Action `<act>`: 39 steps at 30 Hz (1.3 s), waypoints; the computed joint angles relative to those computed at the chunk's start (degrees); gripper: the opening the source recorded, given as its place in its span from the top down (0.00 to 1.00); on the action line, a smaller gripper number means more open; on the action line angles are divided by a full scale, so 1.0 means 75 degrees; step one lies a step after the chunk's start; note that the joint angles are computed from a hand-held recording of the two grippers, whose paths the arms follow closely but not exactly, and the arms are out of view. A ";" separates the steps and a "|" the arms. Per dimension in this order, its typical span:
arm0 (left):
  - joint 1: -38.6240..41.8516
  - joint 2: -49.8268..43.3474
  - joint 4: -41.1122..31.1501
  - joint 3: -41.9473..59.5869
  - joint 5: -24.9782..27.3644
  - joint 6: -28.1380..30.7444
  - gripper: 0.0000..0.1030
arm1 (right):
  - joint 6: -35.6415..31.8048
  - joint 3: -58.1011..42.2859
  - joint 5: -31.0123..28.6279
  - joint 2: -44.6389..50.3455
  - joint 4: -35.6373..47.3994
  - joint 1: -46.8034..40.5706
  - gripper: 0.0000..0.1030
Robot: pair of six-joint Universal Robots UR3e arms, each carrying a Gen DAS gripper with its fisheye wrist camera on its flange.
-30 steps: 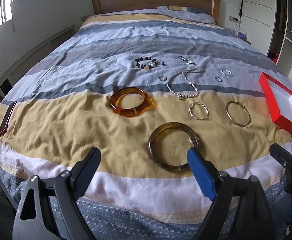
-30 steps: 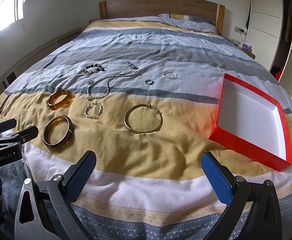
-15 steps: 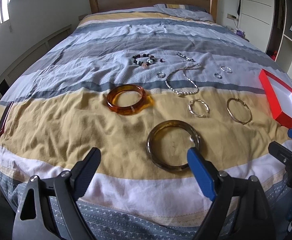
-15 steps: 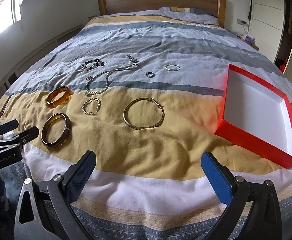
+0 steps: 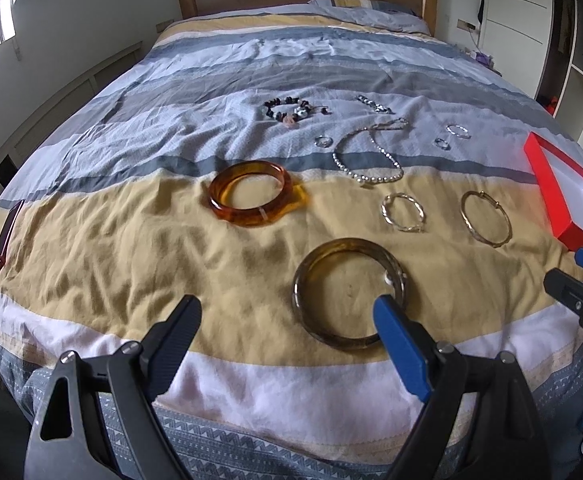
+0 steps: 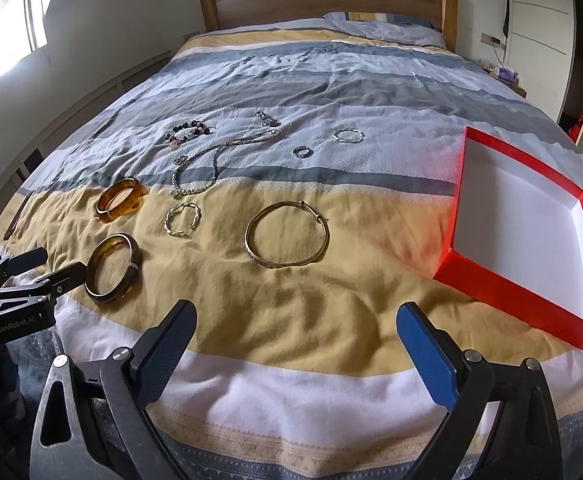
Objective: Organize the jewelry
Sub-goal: 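Grasp the dark brown bangle with the left tool while the right tool grasps the large silver bangle, then carry both bangles to the red box while the right tool releases the silver bangle inside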
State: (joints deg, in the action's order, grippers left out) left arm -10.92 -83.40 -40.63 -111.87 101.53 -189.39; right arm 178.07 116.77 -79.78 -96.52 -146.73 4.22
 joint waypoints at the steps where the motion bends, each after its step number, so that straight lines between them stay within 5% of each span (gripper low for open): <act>1: 0.0039 -0.0004 -0.0016 0.0011 -0.0031 0.0002 0.15 | -0.0035 -0.0042 0.0068 0.0056 0.0009 -0.0035 0.08; 13: 0.0899 -0.0331 -0.0069 0.0138 -0.1173 0.0141 0.16 | -0.0238 -0.1085 0.0560 0.1369 0.0002 -0.0153 0.17; 23: 0.0937 -0.1079 -0.0014 0.0261 -0.1194 0.0073 0.20 | -0.0463 -0.2613 0.0493 0.3147 0.0341 0.0059 0.17; 27: 0.0877 -0.1267 0.0080 0.0350 -0.1153 0.0106 0.35 | -0.0509 -0.2883 0.0216 0.3533 0.0296 0.0267 0.19; 30: 0.0733 -0.1295 0.0173 0.0383 -0.0927 0.0104 0.55 | -0.0505 -0.2960 0.0095 0.3621 0.0248 0.0350 0.31; 34: 0.0723 -0.1194 0.0072 0.0429 -0.0649 -0.0002 0.90 | -0.0581 -0.2781 0.0141 0.3463 0.0181 0.0342 0.31; 39: 0.0796 -0.0773 -0.0060 0.0299 -0.0656 -0.0013 0.92 | -0.0546 -0.2201 0.0353 0.2898 -0.0077 0.0217 0.32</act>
